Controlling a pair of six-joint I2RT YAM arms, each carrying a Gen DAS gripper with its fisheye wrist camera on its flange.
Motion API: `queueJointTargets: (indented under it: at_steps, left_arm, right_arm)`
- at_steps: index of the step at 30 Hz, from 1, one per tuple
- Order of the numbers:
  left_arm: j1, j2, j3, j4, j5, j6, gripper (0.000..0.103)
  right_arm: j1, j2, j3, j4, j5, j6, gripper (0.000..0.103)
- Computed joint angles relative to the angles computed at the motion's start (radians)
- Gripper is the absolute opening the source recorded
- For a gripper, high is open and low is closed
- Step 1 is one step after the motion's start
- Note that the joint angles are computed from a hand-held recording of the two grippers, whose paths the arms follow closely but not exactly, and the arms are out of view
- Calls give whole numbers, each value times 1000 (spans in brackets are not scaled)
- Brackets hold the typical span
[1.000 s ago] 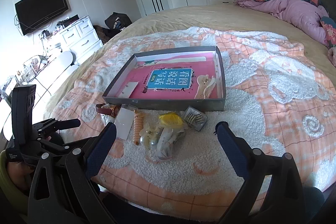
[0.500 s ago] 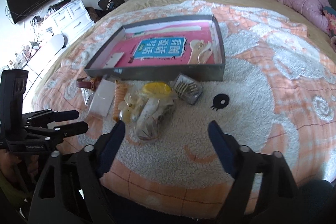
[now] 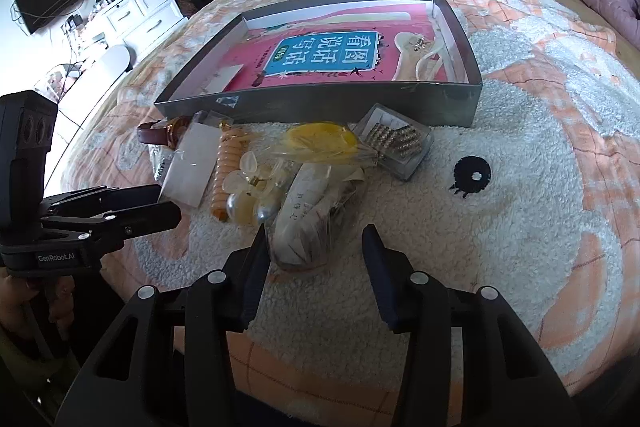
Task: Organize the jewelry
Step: 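Grasp the clear plastic bag with the left tool while the right tool grasps the bag of small items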
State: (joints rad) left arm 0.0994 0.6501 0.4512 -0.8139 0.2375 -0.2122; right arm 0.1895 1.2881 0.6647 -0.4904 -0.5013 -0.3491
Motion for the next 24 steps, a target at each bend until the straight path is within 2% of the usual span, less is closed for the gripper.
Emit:
queueJointTargets:
  at_steps: [8, 14, 16, 17, 18, 24]
  left_arm:
    - [-4, 80, 2, 81, 9, -8, 52]
    - [-28, 133, 1, 148, -8, -35, 52]
    - [-39, 143, 0, 167, -24, -40, 49]
    - [-50, 147, 0, 173, -41, -40, 43]
    - [-69, 150, -1, 177, -77, -44, 28]
    - [-61, 126, -2, 162, -76, 3, 22]
  right_arm:
    - [69, 79, 17, 94, 60, 57, 45]
    - [37, 89, 14, 107, 10, 21, 37]
    - [13, 74, 11, 81, -13, -3, 35]
    - [4, 66, 10, 68, -22, -11, 35]
    - [-9, 57, 9, 50, -35, -25, 34]
    - [-65, 3, 13, -43, -77, -76, 33]
